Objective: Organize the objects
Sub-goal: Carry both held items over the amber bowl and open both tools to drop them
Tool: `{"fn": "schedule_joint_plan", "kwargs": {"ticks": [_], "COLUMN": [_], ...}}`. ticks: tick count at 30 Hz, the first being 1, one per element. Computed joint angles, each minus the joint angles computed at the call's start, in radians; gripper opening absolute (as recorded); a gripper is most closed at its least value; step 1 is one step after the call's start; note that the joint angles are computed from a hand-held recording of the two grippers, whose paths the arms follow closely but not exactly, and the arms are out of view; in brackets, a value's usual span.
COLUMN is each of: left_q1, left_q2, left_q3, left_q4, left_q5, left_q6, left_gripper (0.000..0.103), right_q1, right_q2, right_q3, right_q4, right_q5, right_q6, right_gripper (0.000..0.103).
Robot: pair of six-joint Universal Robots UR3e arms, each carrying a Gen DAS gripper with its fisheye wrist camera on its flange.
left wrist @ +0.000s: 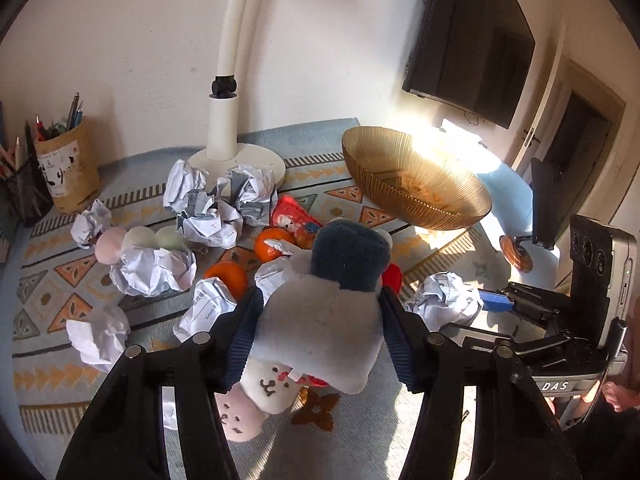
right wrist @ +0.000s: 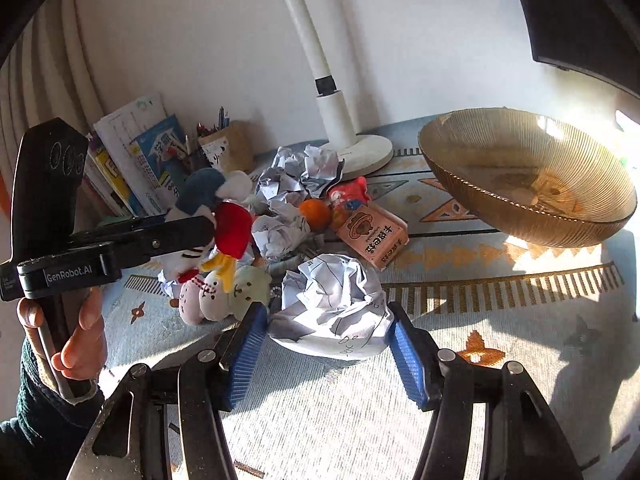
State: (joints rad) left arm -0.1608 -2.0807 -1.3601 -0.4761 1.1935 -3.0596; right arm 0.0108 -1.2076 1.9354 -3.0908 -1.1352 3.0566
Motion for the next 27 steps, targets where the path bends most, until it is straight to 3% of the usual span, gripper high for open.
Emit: {"fn": "schedule_joint_plan", "kwargs": {"ticks": [6, 11, 13, 20, 27], "left_q1": [0.018, -0.047, -0.059, -0.078, -0.091], "left_q2": [0.127, 0.076, 0.045, 0.008, -0.007], "left_q3": [-0.247, -0.298, -0.291, -0.266, -0.225], "left_q4": [0.127, 0.162, 0.15, 0.106, 0.069], "left_q5": [-0.088, -0.058, -0.055, -0.058, -0.063], "left_q6": [-0.051, -0.091, -0.104, -0.085, -0.075], "left_gripper": [0.056, 0.056, 0.056, 0.056, 0.056], "right_q1": [0.006, -0.029, -0.034, -0.137, -0.261], "right_q2": [-0.101, -0.11, -0.117, -0.159, -0.083], "right_q3": [0.149, 0.221, 0.225, 0.281, 0.252], "right_q4": [-0.01, -0.016, 0.014, 0.03, 0.07], "right_q5": [-0.185, -0.172, -0.173, 0.011, 0.251], "right_q6": [-0.075, -0.107, -0.1, -0.054, 0.053], "right_gripper": [0.06, 0.064, 0.075, 0.077, 0.077]}}
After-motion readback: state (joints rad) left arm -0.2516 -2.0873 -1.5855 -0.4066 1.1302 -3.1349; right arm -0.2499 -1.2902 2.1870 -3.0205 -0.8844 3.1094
